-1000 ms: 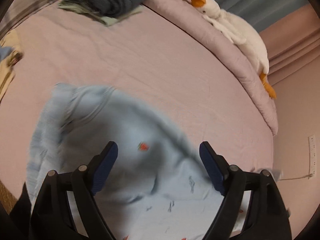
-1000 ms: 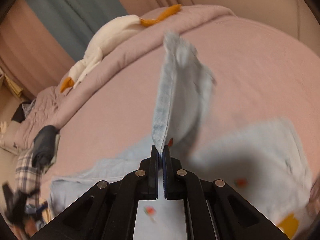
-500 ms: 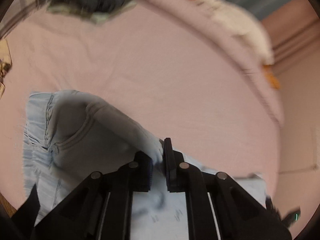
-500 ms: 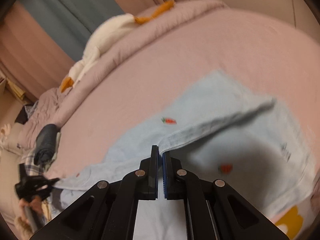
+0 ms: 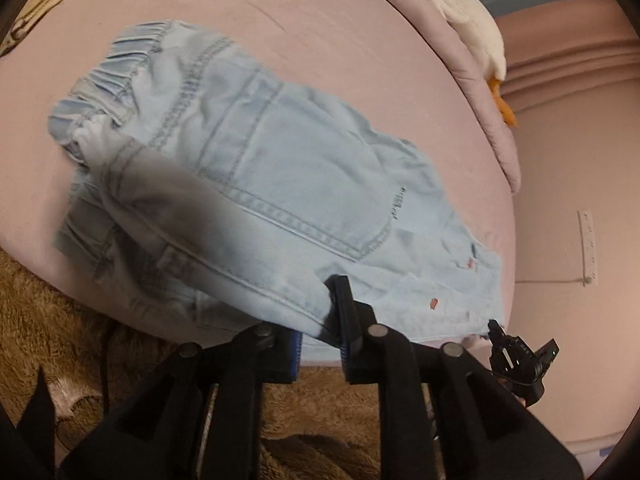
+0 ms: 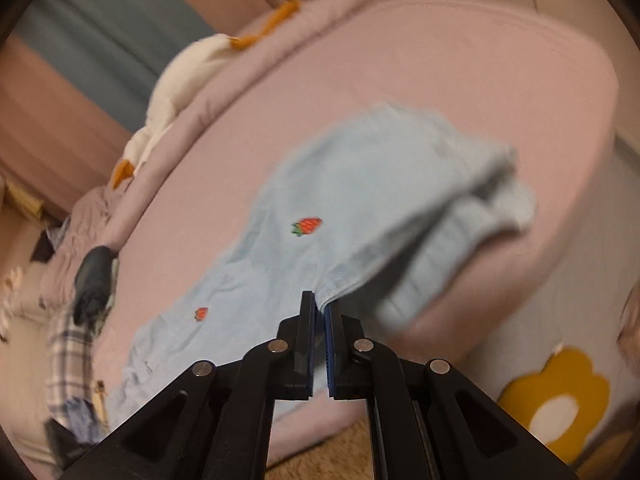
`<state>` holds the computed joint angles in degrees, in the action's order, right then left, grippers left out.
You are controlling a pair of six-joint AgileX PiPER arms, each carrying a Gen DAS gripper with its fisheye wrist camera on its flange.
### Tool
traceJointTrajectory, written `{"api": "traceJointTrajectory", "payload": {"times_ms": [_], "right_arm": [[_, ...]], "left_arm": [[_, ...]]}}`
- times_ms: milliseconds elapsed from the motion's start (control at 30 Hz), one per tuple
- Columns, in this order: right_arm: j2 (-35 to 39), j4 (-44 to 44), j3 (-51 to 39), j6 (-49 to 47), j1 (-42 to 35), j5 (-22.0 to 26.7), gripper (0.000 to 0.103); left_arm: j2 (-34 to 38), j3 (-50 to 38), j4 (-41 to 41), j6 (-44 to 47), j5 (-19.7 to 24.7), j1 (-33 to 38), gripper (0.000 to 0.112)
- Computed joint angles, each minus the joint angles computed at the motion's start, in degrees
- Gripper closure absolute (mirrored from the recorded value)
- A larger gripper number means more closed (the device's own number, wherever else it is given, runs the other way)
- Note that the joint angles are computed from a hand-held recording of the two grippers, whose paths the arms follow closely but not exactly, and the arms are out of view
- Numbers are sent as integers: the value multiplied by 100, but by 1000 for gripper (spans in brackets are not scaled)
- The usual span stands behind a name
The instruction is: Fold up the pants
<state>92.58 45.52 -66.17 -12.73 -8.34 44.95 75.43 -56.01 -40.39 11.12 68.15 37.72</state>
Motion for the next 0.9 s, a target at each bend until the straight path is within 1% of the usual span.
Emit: {"api": "traceJointTrajectory", "payload": {"times_ms": [33,100,133,167,200,233,267,333,367,400,433,467,500,533,600,633,667,700,767,800,833,900], "right_arm": [[77,91,-32,-104,-57,-1,99],[208,437,-87,-466,-166,7,96],[268,479,-131,-466,-226,31,87],[351,407,-210,-339,-264,17,71],[426,177,-306,-39,-237,-105,64],[481,3,-380,206,-234,-173,59],[598,56,-489,223,-319,-159,59],[782,237,-668,122,-469,-137,59],[834,191,-745,211,-459,-151,59],[969,51,-955,353,-468,-103,60],[1065,-239,-1153,608,-410,-91,61],[1175,-662,-1419,937,-317,-58,77],[1328,-1099,-1804,1185,-198,24,88],[1434,-1307,-2091,1325,-136,136,96],[1722,-1251,-2953,1258,-115,511,96],[1788,-1196,-3305,1238,-106,619,97],[1771,-1139,-3581,1182,-116,657,97],[1638,-1008,-3703,1008,-131,579,97],[1265,-722,-3514,504,-179,315,97],[1061,-836,-3315,463,-169,163,97],[907,-922,-3037,469,-193,65,97],[827,-629,-2403,244,-368,-38,97]], "left_arm": [[-65,-38,88,-20,-122,-74,87],[-143,-133,394,-172,-401,-179,74],[-284,-23,507,-177,-519,-76,71],[-323,-24,607,-252,-604,24,64],[-360,89,581,-244,-730,105,60],[-329,118,484,-141,-774,296,59],[-249,75,477,-159,-831,387,59],[-52,-31,505,-235,-920,514,61],[-13,-29,395,-119,-974,597,69],[11,-37,347,-1,-1022,633,90],[114,-129,478,-33,-1108,529,96],[228,-256,649,-135,-1126,403,100],[333,-387,624,-170,-1055,368,101],[355,-469,513,-71,-955,433,101],[306,-700,229,303,-693,722,102],[205,-851,17,457,-533,895,102],[57,-901,-215,655,-303,1136,101],[-38,-924,-399,829,-95,1321,101],[-213,-849,-380,1085,62,1440,100],[-317,-723,-236,1212,89,1439,99],[-422,-503,21,1315,31,1352,99],[-470,-54,498,1260,-174,1158,99]]}}
